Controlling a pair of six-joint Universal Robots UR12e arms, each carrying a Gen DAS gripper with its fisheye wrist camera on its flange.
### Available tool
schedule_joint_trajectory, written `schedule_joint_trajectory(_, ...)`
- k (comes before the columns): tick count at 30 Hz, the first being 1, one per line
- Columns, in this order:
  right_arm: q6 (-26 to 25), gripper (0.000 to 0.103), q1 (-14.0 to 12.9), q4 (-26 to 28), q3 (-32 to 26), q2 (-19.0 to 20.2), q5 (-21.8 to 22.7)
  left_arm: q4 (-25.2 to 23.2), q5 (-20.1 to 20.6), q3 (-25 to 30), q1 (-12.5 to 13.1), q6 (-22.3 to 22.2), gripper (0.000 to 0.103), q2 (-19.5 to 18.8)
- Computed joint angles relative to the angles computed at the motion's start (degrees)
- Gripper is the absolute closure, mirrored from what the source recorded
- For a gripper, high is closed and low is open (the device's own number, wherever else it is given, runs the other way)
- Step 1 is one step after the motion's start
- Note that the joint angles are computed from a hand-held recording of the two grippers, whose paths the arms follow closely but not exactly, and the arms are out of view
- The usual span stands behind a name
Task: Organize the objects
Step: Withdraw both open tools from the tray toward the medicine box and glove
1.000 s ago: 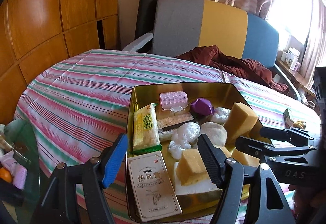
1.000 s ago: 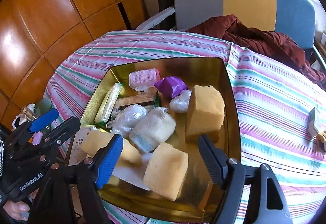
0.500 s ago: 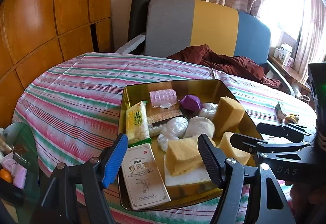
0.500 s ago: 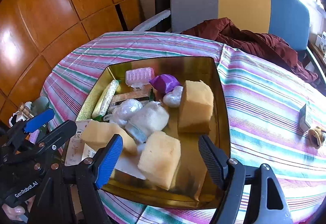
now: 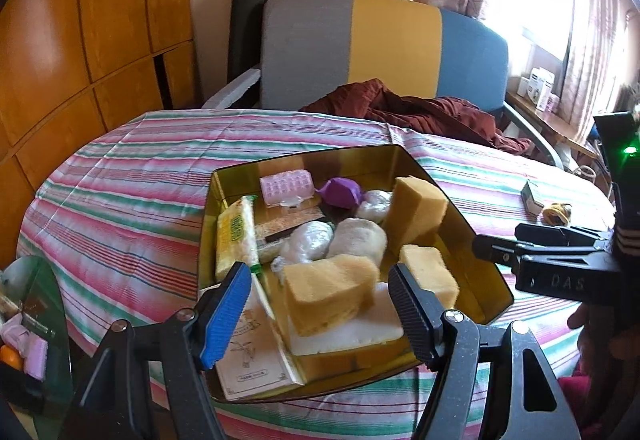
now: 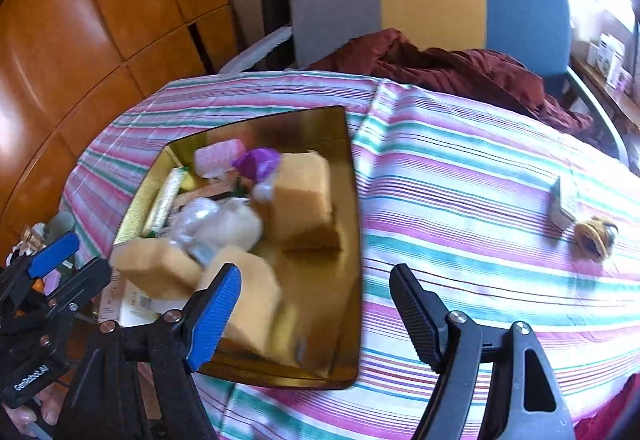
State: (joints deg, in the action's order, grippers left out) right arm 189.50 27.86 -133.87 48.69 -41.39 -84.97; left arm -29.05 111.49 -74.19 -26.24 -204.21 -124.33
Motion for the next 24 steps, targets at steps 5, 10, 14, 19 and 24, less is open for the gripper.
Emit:
schedule_joint_trajectory(5,2.53,0.025,-1.24,-0.11,2.11,-1.13,-1.95,-0.27,-0.91,1.52,-0.51,2.26,0.031,-0.83)
schedule_joint_trajectory(10,6.04,0.025,-2.78,-0.26,4.32,-2.37,-3.20,-0.75,-2.09,3.28,-0.98,4.09,0.031,-1.83)
schedule_joint_trajectory(14,7.62,0.025,-3.80,-0.38,5.91,-3.25,-4.46,-1.33,-3.06,4.70,-1.34,5.62,0.031,-2.65)
schedule_joint_trajectory(19,9.33,0.025,-5.22,0.20,7.64,-4.30,-6.00,-1.67,-4.76,6.55,-1.82,7.49,0.031,-3.76)
schedule_joint_trajectory(24,12.16,0.025,-6.90,1.40,9.20,-5.32,-7.59,-2.48,-6.94,8.74,-2.24,9.28,0.031,-5.07)
